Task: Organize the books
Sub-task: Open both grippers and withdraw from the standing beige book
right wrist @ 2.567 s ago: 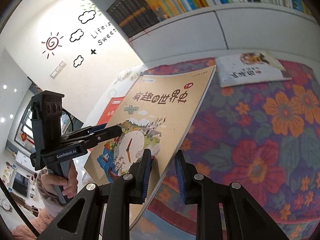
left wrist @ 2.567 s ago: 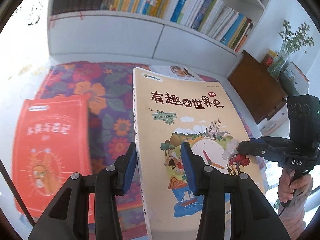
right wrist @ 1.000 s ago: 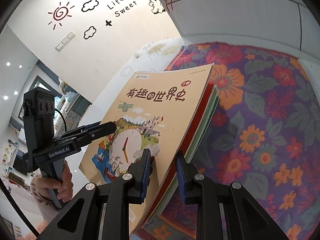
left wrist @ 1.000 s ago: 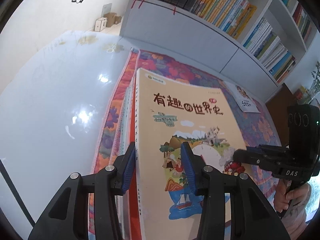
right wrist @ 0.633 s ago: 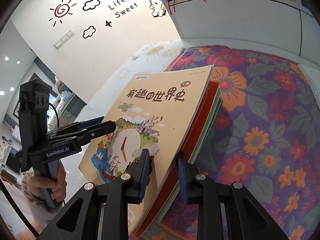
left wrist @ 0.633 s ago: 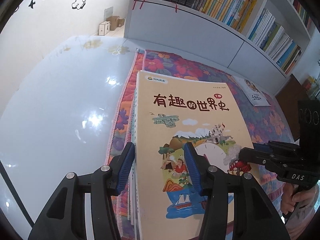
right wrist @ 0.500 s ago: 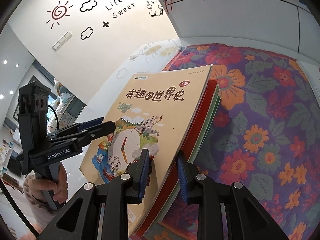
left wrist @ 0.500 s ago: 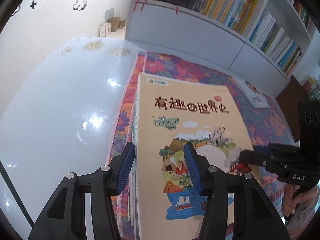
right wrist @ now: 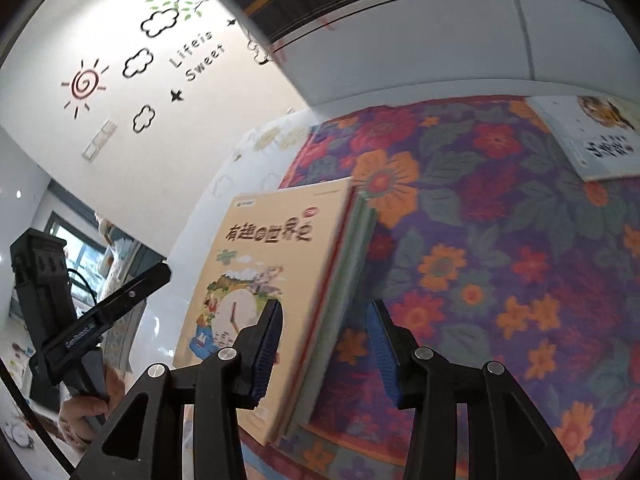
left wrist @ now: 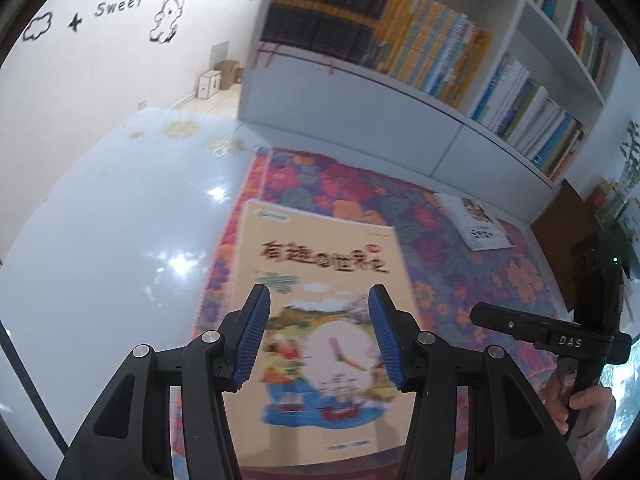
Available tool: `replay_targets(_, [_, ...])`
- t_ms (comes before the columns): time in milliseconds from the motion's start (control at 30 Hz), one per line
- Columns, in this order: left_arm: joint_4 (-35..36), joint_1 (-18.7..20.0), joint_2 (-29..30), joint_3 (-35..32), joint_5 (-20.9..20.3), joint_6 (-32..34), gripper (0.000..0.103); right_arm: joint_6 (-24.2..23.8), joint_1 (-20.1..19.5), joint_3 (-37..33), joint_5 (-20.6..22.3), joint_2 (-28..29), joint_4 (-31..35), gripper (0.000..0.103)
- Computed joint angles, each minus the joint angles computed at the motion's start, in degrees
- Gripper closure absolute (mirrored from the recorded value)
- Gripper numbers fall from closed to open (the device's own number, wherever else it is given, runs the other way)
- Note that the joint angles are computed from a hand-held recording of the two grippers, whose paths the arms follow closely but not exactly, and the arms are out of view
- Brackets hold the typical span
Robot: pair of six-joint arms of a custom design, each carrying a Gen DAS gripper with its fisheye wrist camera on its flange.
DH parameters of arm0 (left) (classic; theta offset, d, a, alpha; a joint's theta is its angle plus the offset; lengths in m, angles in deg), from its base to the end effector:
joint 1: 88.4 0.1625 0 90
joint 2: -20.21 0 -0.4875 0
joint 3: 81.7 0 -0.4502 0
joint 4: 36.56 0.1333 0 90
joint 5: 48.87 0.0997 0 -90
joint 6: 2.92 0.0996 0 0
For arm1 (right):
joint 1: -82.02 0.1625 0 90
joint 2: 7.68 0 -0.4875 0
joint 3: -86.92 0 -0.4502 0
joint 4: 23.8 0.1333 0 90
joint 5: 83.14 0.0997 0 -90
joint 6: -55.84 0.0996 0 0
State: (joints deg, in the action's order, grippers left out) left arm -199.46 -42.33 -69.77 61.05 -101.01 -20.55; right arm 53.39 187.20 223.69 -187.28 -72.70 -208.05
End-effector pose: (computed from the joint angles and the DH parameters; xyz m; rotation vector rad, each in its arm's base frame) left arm -0.1328 -0.4181 0.2520 0.4404 2.5854 -0.8586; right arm 0.2298 -0.4308 0.1258 0.3711 -2.8566 0.6089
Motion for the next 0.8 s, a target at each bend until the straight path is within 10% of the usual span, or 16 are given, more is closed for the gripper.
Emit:
replay_targets(300, [-5.22,-5.41,12.37,-3.96,-2.51,-2.09,0.054,-4.47,-8.33,5.87,2.96,-13.46,-0.53,0.060])
replay_targets(800, [-22.00,-4.28,44.55,-20.64,-9.43,0.93,0.052,-17.69,-35.30,3.88,17.19,-29.81,2.14,0.060])
